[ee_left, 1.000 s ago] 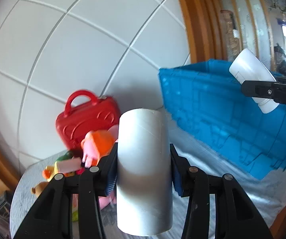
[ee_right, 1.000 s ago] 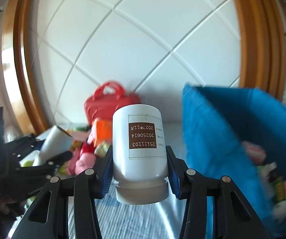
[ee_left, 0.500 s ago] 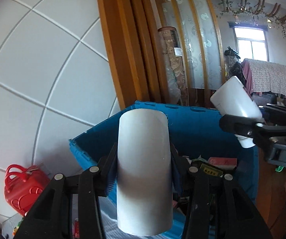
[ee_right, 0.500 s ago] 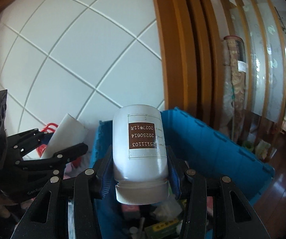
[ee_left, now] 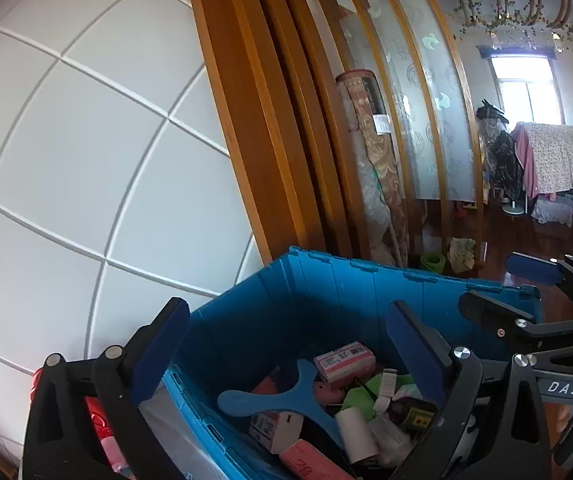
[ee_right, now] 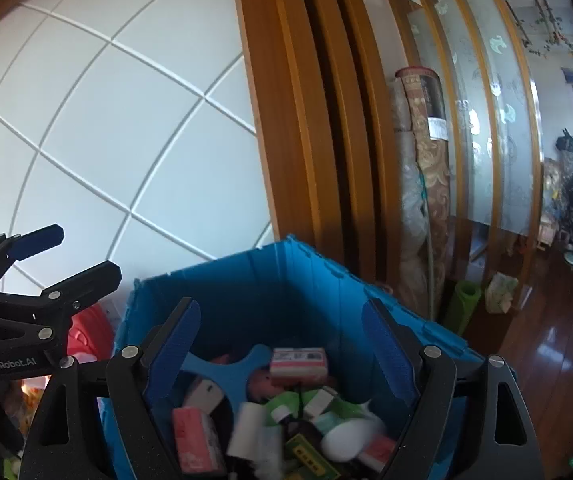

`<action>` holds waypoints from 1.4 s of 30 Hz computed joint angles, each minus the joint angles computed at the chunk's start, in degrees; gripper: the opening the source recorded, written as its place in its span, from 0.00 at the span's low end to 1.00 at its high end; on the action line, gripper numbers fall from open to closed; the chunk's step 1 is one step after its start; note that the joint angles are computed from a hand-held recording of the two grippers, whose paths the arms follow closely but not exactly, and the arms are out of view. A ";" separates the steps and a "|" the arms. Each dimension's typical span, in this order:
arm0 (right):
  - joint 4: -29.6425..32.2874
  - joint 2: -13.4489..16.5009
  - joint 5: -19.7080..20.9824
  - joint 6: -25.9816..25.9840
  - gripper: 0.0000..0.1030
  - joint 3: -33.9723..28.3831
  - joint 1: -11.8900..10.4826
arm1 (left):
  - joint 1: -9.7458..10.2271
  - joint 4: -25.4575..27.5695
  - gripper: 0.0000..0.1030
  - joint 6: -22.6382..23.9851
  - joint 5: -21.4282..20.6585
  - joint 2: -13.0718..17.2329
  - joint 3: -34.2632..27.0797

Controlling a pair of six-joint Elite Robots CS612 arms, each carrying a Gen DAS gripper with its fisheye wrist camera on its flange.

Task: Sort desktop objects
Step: 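Carry tube and bottle over the blue bin and open both tools, then move both tools back from the bin toward the toy pile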

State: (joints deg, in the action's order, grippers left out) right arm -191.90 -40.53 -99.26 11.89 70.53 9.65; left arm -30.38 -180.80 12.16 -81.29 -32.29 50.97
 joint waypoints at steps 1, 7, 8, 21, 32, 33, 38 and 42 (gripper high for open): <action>-0.65 -0.14 -0.15 -0.38 0.81 0.30 0.12 | -0.02 -1.90 0.97 -0.01 0.71 -0.59 1.63; -4.58 -0.30 -4.22 -4.17 0.83 2.22 1.97 | -0.93 -12.16 0.97 0.26 6.88 -2.65 9.59; -5.15 -0.31 -4.65 -4.67 0.84 2.56 2.25 | -1.01 -13.90 0.97 0.52 8.12 -3.11 11.24; -6.95 -0.08 -4.80 -4.63 0.87 4.61 5.03 | 0.23 -24.09 0.97 -2.20 17.86 -7.66 24.52; -5.73 1.55 -7.14 -5.72 0.92 1.23 10.87 | 4.89 -27.53 0.97 -3.27 18.19 -11.88 34.54; -5.28 1.85 -7.13 -5.42 0.92 0.56 11.47 | 5.44 -28.01 0.97 -3.01 18.44 -12.27 35.40; -2.11 3.95 -6.87 -4.21 0.93 -3.63 14.63 | 8.80 -29.66 0.97 -2.96 18.61 -14.46 39.97; 0.37 5.71 -7.05 -3.33 0.94 -6.82 16.93 | 11.19 -30.44 0.97 -2.87 18.31 -15.43 42.43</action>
State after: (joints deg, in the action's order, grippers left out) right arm -191.53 -34.82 -106.31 8.56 63.71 26.59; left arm -19.19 -211.24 9.29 -62.98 -47.72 93.40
